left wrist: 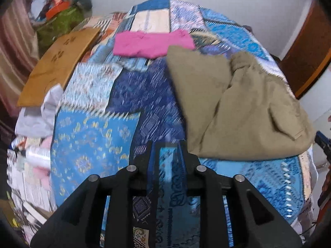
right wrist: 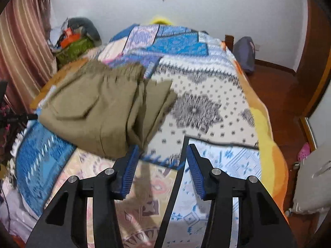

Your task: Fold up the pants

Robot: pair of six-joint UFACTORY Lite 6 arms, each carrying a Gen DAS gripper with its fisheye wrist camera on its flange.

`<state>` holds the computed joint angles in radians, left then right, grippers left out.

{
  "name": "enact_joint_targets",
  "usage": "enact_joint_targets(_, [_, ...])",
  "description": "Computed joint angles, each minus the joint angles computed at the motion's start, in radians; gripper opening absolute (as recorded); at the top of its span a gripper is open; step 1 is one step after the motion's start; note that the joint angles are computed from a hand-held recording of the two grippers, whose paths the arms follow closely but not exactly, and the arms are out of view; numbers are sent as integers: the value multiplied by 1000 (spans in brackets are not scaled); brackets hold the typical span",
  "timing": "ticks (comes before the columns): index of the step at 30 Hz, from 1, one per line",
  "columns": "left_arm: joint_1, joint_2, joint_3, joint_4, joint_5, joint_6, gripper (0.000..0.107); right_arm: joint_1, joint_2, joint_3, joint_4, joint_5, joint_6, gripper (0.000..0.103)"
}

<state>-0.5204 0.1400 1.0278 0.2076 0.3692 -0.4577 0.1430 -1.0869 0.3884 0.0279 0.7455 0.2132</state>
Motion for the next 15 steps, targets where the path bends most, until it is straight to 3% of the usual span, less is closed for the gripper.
enact_joint_targets(3, [-56,16,83,20,13,21,24,-29,53,53,70,-59,-76,45])
enact_joint_targets(7, [-145,136,275,-17,25,107,35,46,221,129,84,-198,-71,45])
enact_joint_targets(12, [-209,383,581,-256,71,378,35,132,485,214,190,-364,-177,45])
enact_joint_targets(15, [-234,544,771,-261,125,415,35,146,675,297,377,-389,-403,45])
